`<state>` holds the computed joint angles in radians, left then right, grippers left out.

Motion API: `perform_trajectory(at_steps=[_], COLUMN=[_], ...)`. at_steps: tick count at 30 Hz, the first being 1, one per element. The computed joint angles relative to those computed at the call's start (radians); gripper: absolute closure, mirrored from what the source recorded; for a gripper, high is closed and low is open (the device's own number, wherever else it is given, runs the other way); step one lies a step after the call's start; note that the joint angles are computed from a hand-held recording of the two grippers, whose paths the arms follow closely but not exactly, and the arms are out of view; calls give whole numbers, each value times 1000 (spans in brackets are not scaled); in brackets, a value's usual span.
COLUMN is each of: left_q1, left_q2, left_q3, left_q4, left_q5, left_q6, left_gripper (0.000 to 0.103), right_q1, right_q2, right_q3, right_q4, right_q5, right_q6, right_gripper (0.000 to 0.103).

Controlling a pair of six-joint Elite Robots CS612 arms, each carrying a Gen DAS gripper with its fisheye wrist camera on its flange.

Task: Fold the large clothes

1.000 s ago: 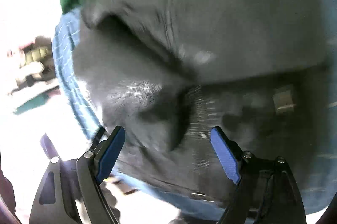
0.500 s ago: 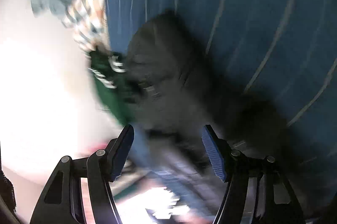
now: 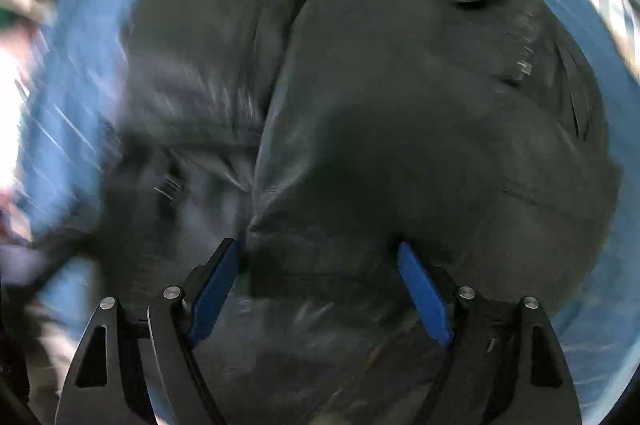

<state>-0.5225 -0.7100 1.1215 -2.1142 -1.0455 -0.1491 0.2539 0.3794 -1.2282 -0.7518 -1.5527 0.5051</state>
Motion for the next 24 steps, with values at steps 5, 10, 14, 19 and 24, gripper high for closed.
perform_trajectory(at_steps=[5, 10, 14, 19, 24], left_q1=[12, 15, 10, 6, -1], left_q2=[-13, -24, -8, 26, 25], left_q3=[4, -6, -36, -89, -74], left_q4=[4, -46, -95, -100, -103], left_q5=[-36, -83, -103, -126, -117], left_q6=[-10, 15, 52, 74, 87], left_gripper=[1, 1, 1, 1, 1], right_q1=[-67, -189, -256, -292, -282], right_q2=[84, 235, 248, 238, 241], right_q3=[-157, -451, -570, -632, -569], right_q4=[-77, -317, -132, 46, -83], right_q5=[251, 512, 407, 278, 291], right_q6=[234, 716, 811, 771, 634], right_gripper=[87, 89, 66, 41, 34])
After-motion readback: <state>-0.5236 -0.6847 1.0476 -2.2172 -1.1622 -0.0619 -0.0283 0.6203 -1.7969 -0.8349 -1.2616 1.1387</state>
